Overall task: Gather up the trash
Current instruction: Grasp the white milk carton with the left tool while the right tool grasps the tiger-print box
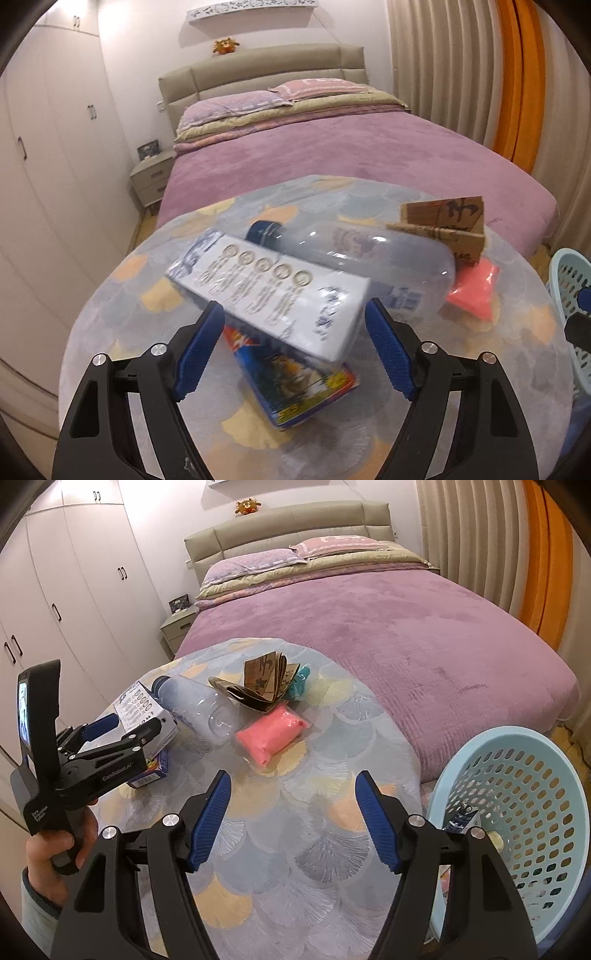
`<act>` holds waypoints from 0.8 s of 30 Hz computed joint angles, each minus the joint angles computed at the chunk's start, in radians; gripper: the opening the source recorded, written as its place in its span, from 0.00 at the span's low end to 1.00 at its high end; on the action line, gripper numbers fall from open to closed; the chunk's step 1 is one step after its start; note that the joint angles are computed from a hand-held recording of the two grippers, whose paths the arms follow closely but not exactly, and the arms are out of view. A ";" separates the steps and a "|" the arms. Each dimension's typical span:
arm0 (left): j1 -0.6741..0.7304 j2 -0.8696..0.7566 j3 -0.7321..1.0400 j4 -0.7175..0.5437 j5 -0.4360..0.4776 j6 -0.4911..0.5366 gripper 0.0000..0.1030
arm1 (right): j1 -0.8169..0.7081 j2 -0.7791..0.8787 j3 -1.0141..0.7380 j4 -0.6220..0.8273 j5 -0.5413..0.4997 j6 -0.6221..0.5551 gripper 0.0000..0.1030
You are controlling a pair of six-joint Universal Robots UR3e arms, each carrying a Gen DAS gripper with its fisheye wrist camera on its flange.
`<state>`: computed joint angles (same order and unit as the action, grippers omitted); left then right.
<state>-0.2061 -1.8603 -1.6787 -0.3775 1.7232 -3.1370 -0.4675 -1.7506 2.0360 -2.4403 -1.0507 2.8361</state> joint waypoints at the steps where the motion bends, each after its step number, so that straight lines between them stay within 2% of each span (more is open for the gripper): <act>1: 0.008 0.010 -0.013 0.004 -0.006 -0.004 0.71 | 0.007 0.008 -0.004 -0.003 -0.002 0.002 0.64; 9: 0.194 0.180 -0.219 0.041 -0.118 0.000 0.69 | 0.075 0.052 -0.024 -0.034 -0.023 0.023 0.64; 13: 0.357 0.286 -0.310 -0.009 -0.300 0.060 0.69 | 0.131 0.089 -0.051 -0.056 -0.038 0.044 0.64; 16: 0.428 0.323 -0.321 -0.053 -0.419 0.084 0.73 | 0.178 0.120 -0.080 -0.069 -0.054 0.060 0.64; 17: 0.452 0.323 -0.304 -0.086 -0.472 0.085 0.78 | 0.193 0.133 -0.091 -0.075 -0.061 0.067 0.64; 20: 0.471 0.247 -0.201 -0.163 -0.567 0.057 0.80 | 0.248 0.174 -0.133 -0.088 -0.085 0.088 0.64; 24: 0.415 0.084 -0.026 -0.220 -0.525 -0.014 0.80 | 0.306 0.215 -0.181 -0.103 -0.117 0.104 0.64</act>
